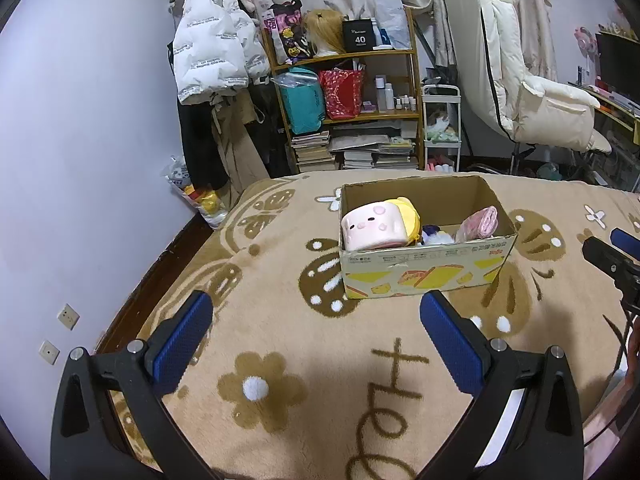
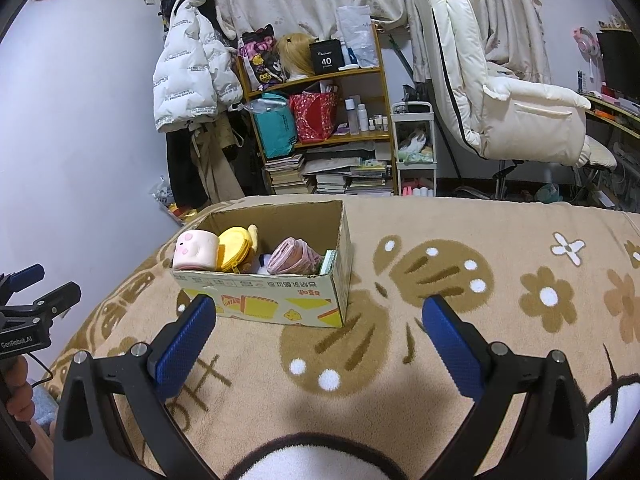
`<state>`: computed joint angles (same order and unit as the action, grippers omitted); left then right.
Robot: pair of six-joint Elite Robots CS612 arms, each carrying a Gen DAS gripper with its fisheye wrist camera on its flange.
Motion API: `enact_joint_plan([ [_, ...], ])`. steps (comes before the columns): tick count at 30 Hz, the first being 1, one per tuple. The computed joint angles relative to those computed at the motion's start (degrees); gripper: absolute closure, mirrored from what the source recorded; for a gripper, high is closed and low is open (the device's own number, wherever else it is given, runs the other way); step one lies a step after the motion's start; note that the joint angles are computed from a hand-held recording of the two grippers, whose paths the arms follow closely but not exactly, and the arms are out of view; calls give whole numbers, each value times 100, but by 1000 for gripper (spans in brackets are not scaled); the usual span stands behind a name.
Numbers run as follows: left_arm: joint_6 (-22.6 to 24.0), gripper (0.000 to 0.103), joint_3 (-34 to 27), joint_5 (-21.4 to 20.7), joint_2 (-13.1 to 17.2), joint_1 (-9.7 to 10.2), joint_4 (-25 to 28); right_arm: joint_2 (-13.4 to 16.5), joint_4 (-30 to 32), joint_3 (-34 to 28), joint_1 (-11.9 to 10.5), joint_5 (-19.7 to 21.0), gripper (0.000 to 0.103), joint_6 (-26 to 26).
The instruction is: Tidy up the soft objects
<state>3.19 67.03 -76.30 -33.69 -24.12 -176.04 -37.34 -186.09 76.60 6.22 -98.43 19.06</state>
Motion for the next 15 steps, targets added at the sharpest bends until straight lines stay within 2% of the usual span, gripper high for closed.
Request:
enact_joint_plan([
  [15, -16, 0, 1, 15, 0, -22, 18, 17, -15, 1, -9, 5, 0, 7],
])
